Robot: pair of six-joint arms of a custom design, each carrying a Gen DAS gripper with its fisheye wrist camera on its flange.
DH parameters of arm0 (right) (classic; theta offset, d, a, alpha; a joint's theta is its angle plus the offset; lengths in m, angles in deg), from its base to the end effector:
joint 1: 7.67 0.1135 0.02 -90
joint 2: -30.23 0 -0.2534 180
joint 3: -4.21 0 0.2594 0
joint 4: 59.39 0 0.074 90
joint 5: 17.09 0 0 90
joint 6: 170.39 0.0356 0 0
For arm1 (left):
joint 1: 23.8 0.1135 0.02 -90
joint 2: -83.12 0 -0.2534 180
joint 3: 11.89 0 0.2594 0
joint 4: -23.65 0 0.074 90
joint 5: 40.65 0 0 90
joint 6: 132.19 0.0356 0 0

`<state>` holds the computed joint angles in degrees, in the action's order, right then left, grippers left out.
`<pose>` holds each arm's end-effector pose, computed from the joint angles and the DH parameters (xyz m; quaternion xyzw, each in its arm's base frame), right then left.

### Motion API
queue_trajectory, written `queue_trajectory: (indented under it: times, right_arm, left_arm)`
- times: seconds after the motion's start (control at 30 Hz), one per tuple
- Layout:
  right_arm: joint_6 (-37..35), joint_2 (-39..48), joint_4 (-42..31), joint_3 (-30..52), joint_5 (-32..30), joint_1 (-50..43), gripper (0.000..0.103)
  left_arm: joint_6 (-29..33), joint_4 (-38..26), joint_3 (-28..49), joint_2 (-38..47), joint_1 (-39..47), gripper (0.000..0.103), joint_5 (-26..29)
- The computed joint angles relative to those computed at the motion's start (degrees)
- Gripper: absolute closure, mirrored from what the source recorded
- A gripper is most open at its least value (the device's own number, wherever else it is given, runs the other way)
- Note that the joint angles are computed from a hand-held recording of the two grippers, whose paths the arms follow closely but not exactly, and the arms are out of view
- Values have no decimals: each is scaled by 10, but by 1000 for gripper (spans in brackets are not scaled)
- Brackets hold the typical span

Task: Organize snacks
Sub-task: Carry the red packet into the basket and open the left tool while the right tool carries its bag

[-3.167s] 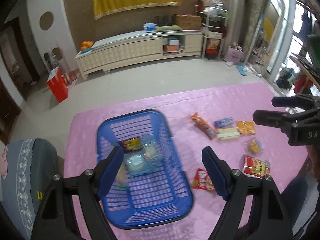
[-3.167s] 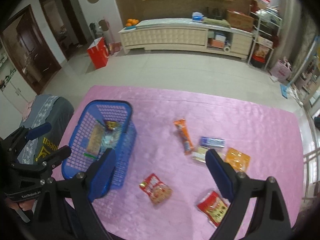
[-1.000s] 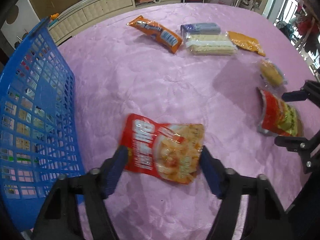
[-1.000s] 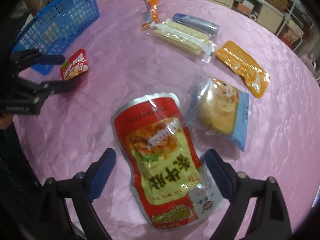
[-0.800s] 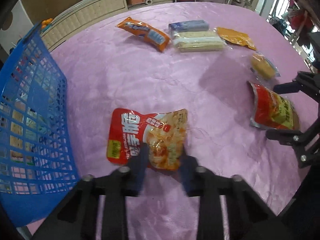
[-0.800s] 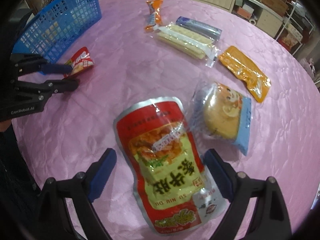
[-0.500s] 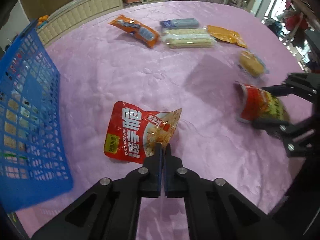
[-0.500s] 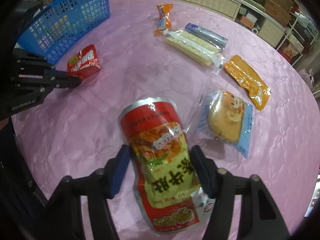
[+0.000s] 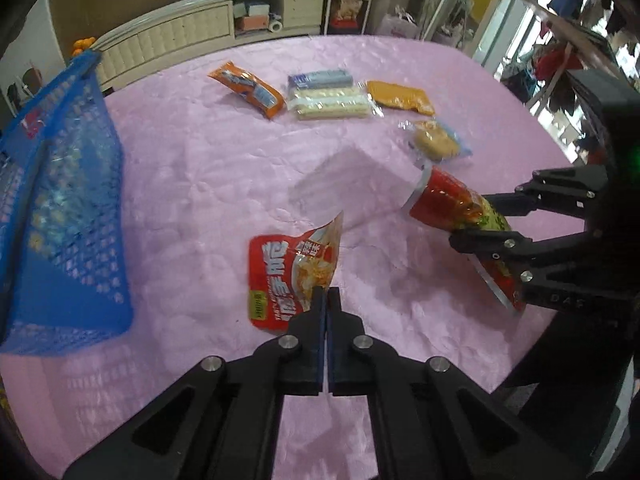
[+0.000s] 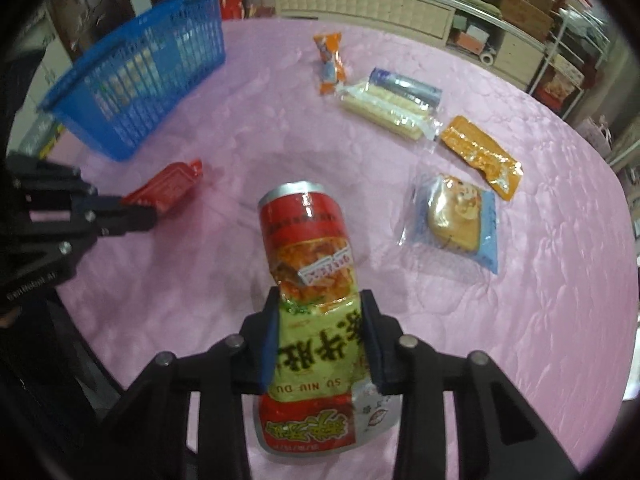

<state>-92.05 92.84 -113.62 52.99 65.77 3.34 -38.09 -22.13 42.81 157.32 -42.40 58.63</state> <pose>0.1917 0.0418 0.1751 -0.2042 0.9584 0.0601 0.1903 0.2267 -0.0824 0.1716 0.2086 0.9512 -0.1053 0.2017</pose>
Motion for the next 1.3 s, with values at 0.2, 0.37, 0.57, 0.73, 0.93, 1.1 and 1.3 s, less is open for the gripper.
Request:
queue_trajectory:
  times: [0.2,0.37,0.57,0.73,0.93,1.1,1.3]
  right_arm:
    - [54,-44,-49,48,-4,23,62]
    - [115,-63,-71,88,13,77,62]
    - [178,-46,-63,130,25,135,62]
    - [238,6,-35,180,45,195,62]
    - [261,65,-12,233,56,238,62]
    - [284,126,9,284,57,264,62]
    - [286,198,11,359,58,281,62]
  left_arm:
    - [19,-42,7,-73,44,103,21]
    - [41,-88,27,-130,86,103,53]
    - [78,-139,66,-175,154,103,99]
    - [119,-167,92,-182,213,103,129]
    - [178,-200,136,-151,305,103,174]
    - [211,-209,174,-112,359,103,191]
    - [234,-213,224,-52,404,103,210]
